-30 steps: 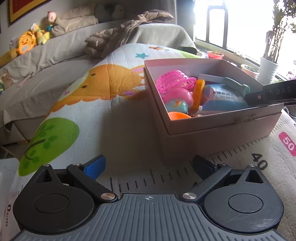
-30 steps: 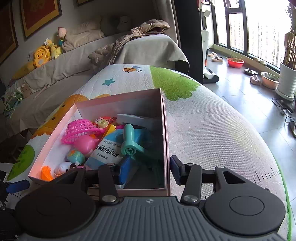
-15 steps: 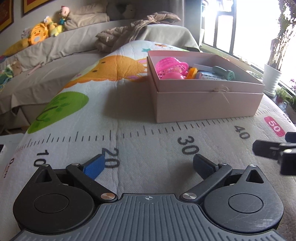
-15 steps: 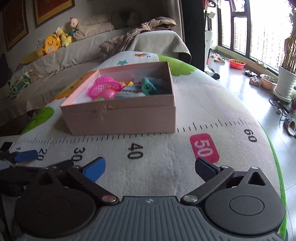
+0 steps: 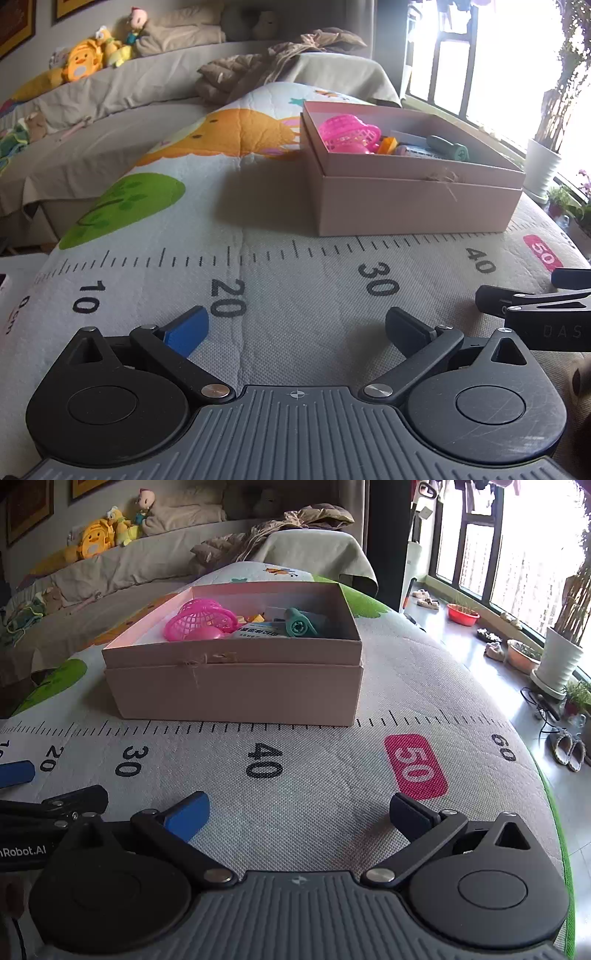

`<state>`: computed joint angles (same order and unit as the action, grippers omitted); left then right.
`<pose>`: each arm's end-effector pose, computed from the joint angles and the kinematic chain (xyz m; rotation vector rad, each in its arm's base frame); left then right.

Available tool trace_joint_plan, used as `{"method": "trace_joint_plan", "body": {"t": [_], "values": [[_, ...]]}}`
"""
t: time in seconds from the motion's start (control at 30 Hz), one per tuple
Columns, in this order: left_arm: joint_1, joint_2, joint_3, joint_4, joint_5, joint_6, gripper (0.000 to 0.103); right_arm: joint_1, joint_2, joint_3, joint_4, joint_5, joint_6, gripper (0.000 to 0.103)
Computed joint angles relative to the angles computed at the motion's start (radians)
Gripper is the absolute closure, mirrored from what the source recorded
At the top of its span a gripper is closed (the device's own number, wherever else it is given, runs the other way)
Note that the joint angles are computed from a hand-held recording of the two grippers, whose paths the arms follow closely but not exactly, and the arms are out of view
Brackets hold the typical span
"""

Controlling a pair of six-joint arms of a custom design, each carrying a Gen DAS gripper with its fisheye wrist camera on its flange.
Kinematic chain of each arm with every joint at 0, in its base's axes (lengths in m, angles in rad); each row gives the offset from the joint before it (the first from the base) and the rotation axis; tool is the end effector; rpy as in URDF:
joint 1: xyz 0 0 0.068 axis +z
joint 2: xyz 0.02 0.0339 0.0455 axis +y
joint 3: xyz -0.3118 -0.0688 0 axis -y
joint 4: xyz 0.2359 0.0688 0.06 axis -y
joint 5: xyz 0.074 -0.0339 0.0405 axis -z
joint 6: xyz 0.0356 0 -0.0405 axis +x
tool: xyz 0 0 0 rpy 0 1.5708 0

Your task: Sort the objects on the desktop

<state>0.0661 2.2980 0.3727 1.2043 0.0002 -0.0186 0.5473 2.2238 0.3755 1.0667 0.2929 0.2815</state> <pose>0.2834 0.0188 0.0320 -0.0969 2.2899 0.0244 0.2438 0.1365 0.0417 -0.1653 2.3062 0.0754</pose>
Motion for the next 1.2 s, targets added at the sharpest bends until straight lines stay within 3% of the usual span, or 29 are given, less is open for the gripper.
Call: {"method": "trace_joint_plan", "body": {"t": [0.2,0.8,1.2], "values": [[-0.001,0.0,0.001,-0.002,-0.001,-0.001,0.0,0.03,0.058,-0.032,0.125,0.054,0.021,0.0],[0.001,0.002,0.003,-0.001,0.0,0.004,0.0,0.006,0.06,-0.03,0.136,0.022,-0.001,0.0],[0.031,0.005,0.162,-0.154,0.022,0.031,0.0,-0.034,0.076,0.194,-0.066,-0.003,-0.022,0.0]]}}
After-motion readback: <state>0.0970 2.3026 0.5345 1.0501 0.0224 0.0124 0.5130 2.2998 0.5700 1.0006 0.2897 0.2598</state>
